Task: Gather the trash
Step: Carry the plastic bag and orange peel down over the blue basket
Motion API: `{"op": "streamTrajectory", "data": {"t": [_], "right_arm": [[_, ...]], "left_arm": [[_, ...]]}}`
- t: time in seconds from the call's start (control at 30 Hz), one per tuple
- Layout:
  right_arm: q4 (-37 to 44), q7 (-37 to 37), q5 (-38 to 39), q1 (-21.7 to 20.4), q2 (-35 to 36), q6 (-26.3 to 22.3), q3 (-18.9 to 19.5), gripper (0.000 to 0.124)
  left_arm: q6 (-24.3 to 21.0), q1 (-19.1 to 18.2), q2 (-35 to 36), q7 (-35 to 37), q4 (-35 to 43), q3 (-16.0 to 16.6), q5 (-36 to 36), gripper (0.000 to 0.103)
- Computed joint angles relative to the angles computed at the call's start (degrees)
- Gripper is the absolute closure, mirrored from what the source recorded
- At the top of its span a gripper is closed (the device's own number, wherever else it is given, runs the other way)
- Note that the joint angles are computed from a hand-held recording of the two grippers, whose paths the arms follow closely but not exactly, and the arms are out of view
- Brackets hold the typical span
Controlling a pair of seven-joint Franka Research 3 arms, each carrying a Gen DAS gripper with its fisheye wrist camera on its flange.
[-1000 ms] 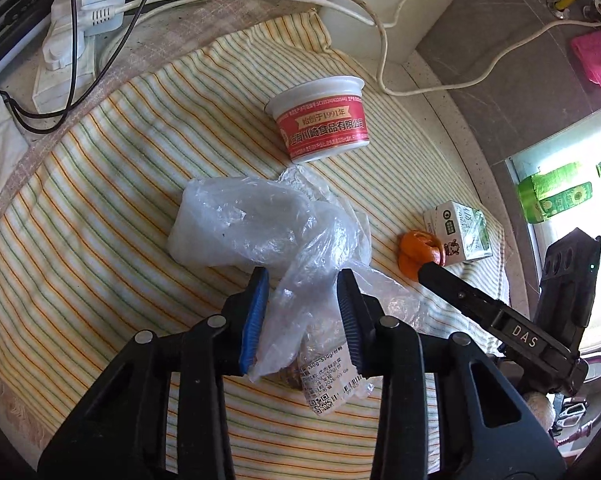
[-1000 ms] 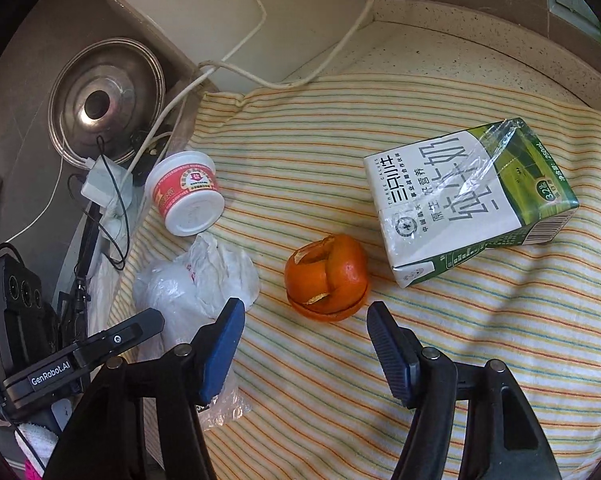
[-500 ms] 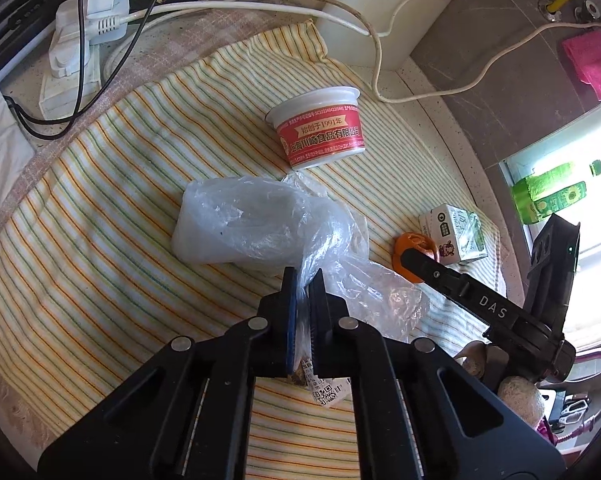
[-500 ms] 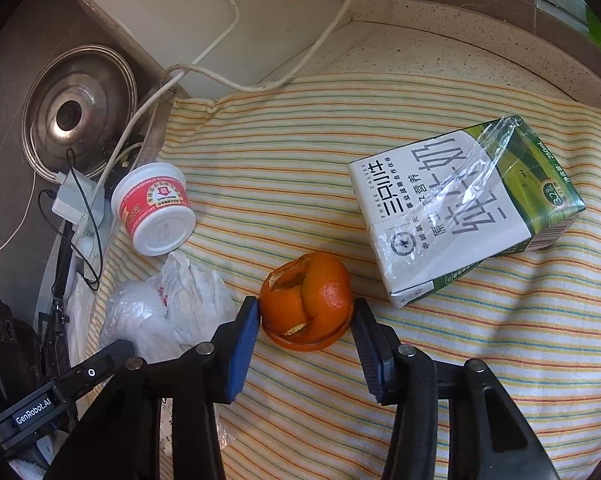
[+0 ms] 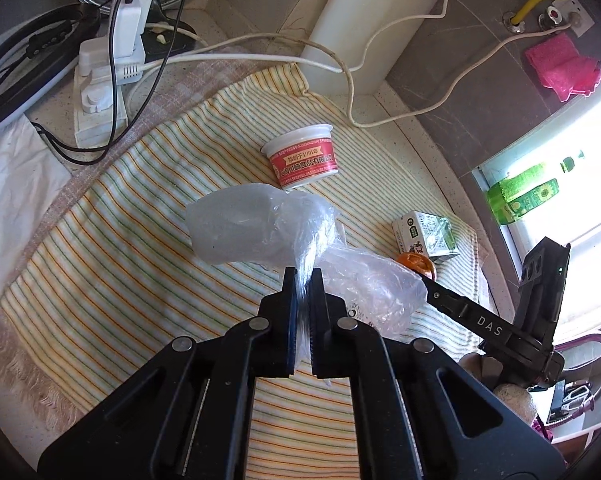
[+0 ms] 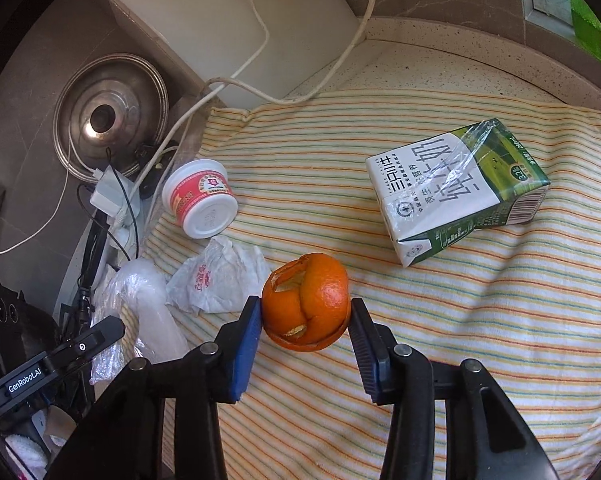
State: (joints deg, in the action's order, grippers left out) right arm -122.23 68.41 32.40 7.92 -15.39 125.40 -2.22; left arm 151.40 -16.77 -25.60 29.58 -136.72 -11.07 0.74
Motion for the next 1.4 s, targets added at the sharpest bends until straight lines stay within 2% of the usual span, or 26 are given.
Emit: {"op": "streamTrajectory", "data": {"t": [0.53, 0.9, 1.4], "right_arm": [[-7.69, -0.68, 0.54, -0.67, -12.75, -1.26, -1.51, 0.079], [-13.89, 1.03, -0.9, -0.88, -24.73, -4.04, -1.48, 0.079], [-23.16, 5.64, -3.07, -1.85, -41.76, -11.39, -0.97, 0.079]], "left_arm": [[-2.61, -2.28, -11.92, -0.71, -5.6, -0.58, 1.02, 0.101], [-5.59, -6.29, -20.85, -0.73, -9.87, -0.7, -0.41, 0.101], [-11.62, -13.56, -29.7, -1.4, -15.21, -2.48, -3.07, 0.101]]}}
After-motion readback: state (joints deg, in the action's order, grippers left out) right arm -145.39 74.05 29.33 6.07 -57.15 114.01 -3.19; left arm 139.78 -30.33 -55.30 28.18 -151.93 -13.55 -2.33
